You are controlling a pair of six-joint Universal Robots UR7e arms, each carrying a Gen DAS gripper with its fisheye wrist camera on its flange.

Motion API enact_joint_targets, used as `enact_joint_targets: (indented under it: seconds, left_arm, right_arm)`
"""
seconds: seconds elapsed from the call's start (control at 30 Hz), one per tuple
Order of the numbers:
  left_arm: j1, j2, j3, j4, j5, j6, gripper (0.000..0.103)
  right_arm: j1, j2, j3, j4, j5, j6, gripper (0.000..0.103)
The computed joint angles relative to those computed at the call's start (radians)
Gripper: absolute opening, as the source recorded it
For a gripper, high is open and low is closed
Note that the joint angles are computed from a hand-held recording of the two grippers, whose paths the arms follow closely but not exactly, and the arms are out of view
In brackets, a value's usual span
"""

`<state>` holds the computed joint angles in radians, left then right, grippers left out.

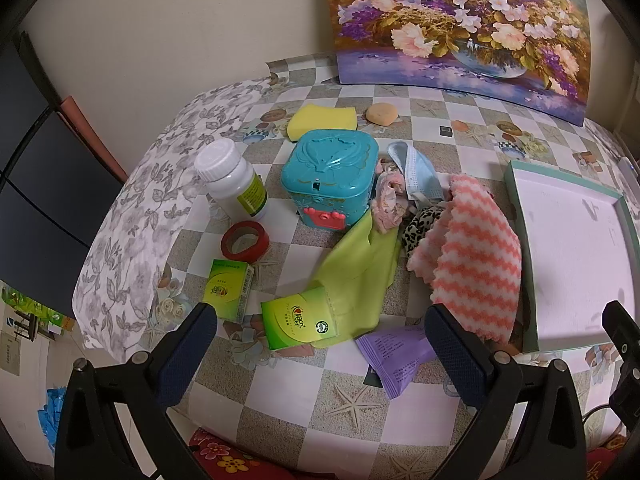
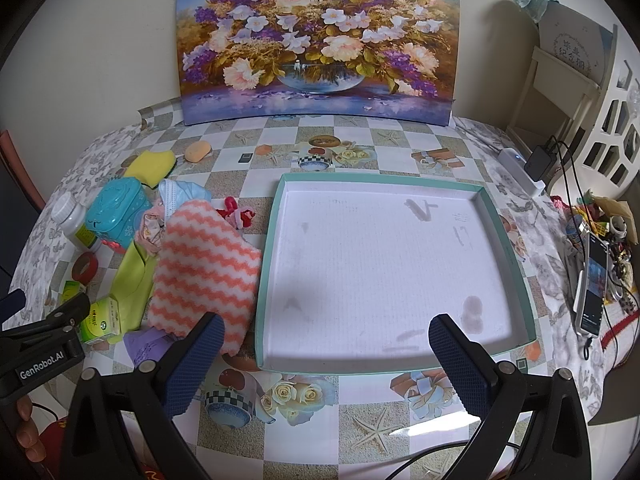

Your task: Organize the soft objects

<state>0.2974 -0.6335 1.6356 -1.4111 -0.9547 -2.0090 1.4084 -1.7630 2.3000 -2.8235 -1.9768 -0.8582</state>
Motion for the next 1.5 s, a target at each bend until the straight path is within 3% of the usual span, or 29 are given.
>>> enact_joint_targets:
  seconds: [1.27,1.5]
  left_arm:
    - [0.002,0.000,-0.002,-0.001,0.000,0.002,0.103]
    - [0.000,-0.086,0.109,-0.098,-0.008,-0.049,0.103]
  right_arm:
    - [-0.003,-0.001,-0.003,0.003,0.001,-0.004,0.103]
    - [0.000,-0.001,-0.004,0.070,0.032,0.005,0.103]
